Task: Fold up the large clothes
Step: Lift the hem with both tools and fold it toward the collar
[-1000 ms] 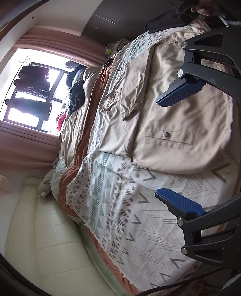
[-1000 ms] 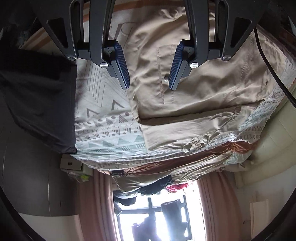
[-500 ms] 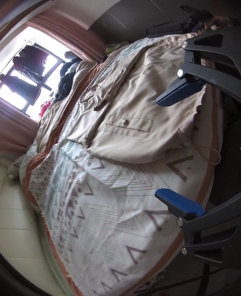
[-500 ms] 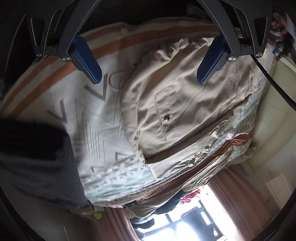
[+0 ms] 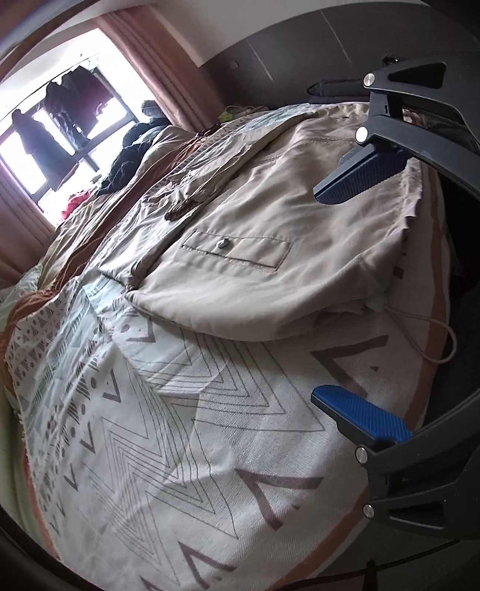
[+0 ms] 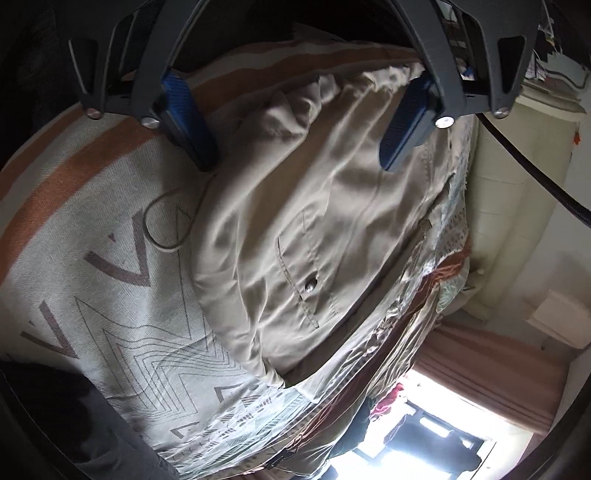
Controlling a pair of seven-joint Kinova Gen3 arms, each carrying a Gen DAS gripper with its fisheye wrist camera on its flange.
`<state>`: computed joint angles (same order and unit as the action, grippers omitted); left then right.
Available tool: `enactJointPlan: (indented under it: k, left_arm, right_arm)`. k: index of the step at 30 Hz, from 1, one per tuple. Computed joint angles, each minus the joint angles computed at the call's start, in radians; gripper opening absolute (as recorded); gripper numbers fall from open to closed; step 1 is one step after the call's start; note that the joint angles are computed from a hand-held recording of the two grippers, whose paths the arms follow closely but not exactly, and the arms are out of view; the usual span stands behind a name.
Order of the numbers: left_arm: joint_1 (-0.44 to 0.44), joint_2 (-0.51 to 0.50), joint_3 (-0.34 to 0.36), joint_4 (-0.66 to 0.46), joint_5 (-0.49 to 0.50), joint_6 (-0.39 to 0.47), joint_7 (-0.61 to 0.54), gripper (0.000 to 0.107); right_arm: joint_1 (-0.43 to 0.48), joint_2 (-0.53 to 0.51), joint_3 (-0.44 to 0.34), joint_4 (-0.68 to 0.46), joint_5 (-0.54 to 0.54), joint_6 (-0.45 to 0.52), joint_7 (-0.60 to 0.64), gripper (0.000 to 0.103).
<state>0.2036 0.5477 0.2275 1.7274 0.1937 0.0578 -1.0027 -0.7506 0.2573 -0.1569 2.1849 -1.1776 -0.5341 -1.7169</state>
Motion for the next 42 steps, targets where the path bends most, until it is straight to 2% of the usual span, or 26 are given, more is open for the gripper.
enactJointPlan:
  k: [2, 5, 8, 11, 13, 14, 16, 20, 22, 24, 26, 28, 30, 31, 32, 34, 36, 38, 40, 42]
  left_arm:
    - [-0.045, 0.017, 0.048, -0.011, 0.031, -0.004, -0.029, 0.100]
    - [-0.093, 0.046, 0.095, -0.046, 0.147, 0.016, -0.141, 0.099]
    - [-0.117, 0.069, 0.117, -0.084, 0.216, 0.055, -0.203, 0.095]
    - [-0.164, 0.104, 0.184, -0.110, 0.141, 0.055, -0.144, 0.095]
    - [-0.170, 0.120, 0.196, -0.128, 0.070, 0.056, -0.068, 0.091]
    - [-0.171, 0.127, 0.198, -0.142, 0.030, 0.067, -0.028, 0.082]
    - [-0.217, 0.152, 0.258, -0.152, -0.022, 0.062, 0.019, 0.074]
    - [-0.309, 0.194, 0.387, -0.139, -0.177, 0.021, 0.135, 0.073]
    - [-0.374, 0.221, 0.475, -0.129, -0.255, 0.021, 0.156, 0.073]
    - [-0.440, 0.256, 0.568, -0.093, -0.286, -0.024, 0.151, 0.073]
    - [-0.503, 0.297, 0.661, -0.036, -0.289, -0.105, 0.123, 0.073]
    - [-0.562, 0.339, 0.745, 0.000, -0.272, -0.144, 0.051, 0.073]
    - [-0.591, 0.369, 0.793, 0.018, -0.228, -0.165, -0.030, 0.073]
    - [-0.617, 0.400, 0.835, 0.030, -0.220, -0.187, -0.071, 0.073]
    - [-0.643, 0.437, 0.878, 0.044, -0.221, -0.214, -0.107, 0.073]
    - [-0.689, 0.515, 0.959, 0.078, -0.241, -0.289, -0.157, 0.073]
    - [-0.702, 0.537, 0.979, 0.090, -0.271, -0.319, -0.151, 0.073]
    - [-0.683, 0.501, 0.943, 0.074, -0.306, -0.293, -0.090, 0.073]
    - [-0.632, 0.422, 0.864, 0.037, -0.294, -0.218, -0.037, 0.073]
    - [-0.570, 0.349, 0.771, 0.002, -0.223, -0.136, -0.042, 0.073]
  right_arm:
    - [0.078, -0.001, -0.051, 0.007, 0.076, 0.009, -0.072, 0.064]
    - [0.217, 0.017, -0.145, 0.015, 0.198, 0.016, -0.194, 0.058]
    - [0.356, 0.070, -0.279, 0.027, 0.320, -0.055, -0.316, 0.054]
    - [0.492, 0.113, -0.393, 0.034, 0.442, -0.097, -0.396, 0.054]
    - [0.524, 0.130, -0.401, 0.045, 0.524, -0.118, -0.465, 0.054]
    - [0.512, 0.146, -0.387, 0.046, 0.564, -0.133, -0.506, 0.054]
    - [0.464, 0.144, -0.309, 0.054, 0.632, -0.128, -0.587, 0.051]
    - [0.325, 0.134, -0.123, 0.059, 0.743, -0.099, -0.714, 0.051]
    - [0.265, 0.128, -0.048, 0.071, 0.824, -0.095, -0.790, 0.051]
    - [0.248, 0.129, -0.035, 0.090, 0.875, -0.115, -0.825, 0.051]
    - [0.251, 0.139, -0.047, 0.106, 0.918, -0.150, -0.842, 0.051]
    - [0.294, 0.162, -0.105, 0.120, 0.950, -0.211, -0.837, 0.051]
    - [0.348, 0.187, -0.184, 0.127, 0.942, -0.273, -0.789, 0.051]
    - [0.352, 0.203, -0.197, 0.133, 0.935, -0.313, -0.776, 0.051]
    - [0.341, 0.213, -0.192, 0.141, 0.930, -0.354, -0.778, 0.051]
    - [0.284, 0.231, -0.128, 0.156, 0.939, -0.435, -0.830, 0.051]
    - [0.204, 0.250, -0.043, 0.173, 0.935, -0.517, -0.886, 0.051]
    - [0.166, 0.280, -0.010, 0.180, 0.924, -0.598, -0.904, 0.050]
    - [0.151, 0.298, -0.009, 0.183, 0.897, -0.641, -0.898, 0.049]
    - [0.167, 0.299, -0.046, 0.168, 0.849, -0.618, -0.854, 0.049]
